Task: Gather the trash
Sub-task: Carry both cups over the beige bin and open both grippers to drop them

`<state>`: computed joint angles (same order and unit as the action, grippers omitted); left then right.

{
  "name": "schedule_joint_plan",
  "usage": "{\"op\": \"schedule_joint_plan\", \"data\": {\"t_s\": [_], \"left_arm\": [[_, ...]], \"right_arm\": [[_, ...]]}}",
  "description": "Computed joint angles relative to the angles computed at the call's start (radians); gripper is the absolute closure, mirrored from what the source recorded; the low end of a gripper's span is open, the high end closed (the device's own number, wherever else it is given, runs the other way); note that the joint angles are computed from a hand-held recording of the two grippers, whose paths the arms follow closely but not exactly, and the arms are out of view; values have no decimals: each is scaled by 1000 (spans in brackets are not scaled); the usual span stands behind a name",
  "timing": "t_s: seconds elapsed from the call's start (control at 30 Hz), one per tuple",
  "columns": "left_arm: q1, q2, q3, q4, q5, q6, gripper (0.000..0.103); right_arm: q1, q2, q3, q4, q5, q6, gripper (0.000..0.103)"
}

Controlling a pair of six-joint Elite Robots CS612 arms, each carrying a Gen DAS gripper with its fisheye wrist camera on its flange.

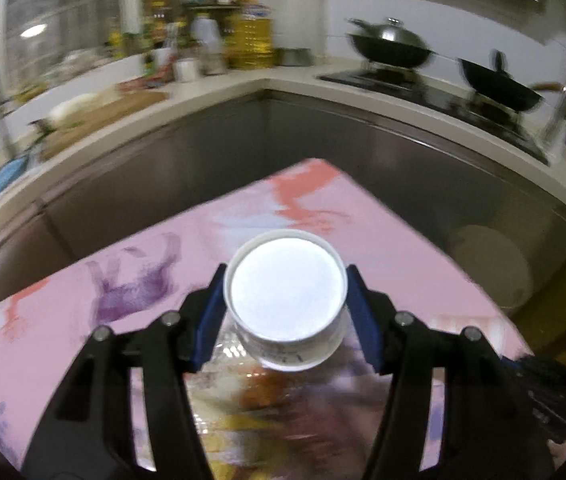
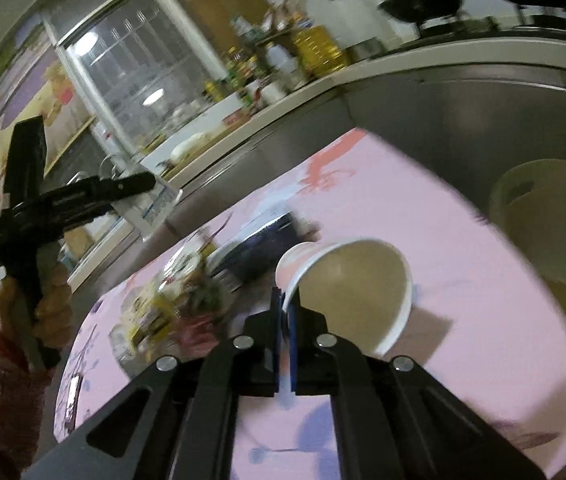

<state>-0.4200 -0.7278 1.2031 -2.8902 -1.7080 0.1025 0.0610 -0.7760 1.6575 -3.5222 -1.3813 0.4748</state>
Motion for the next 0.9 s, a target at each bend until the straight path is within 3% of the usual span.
{"op": "schedule_joint_plan", "data": {"t_s": [0.27,0.37,0.57,0.63,0.8,0.9], "left_arm": [[-109,92,-150,158,-182,15,47],[-148,144,-229,236,-210,20,47],[-200,242,-380,411,-200,26,46],[-203,268,-426,477,-200,22,31],[-207,282,-434,495,-158,3,27],[-207,259,-384,443,-140,-2,27]], "right_arm": [[-85,-47,110,-71,-149,57,102],[-114,-50,128,-53,-173,64,102],[-162,-25,110,31,-113,69,102],[-183,-10,107,29,-39,103,100],[-196,9,108,2,-12,147,93],[-196,11,120,-31,-19,169,81]]}}
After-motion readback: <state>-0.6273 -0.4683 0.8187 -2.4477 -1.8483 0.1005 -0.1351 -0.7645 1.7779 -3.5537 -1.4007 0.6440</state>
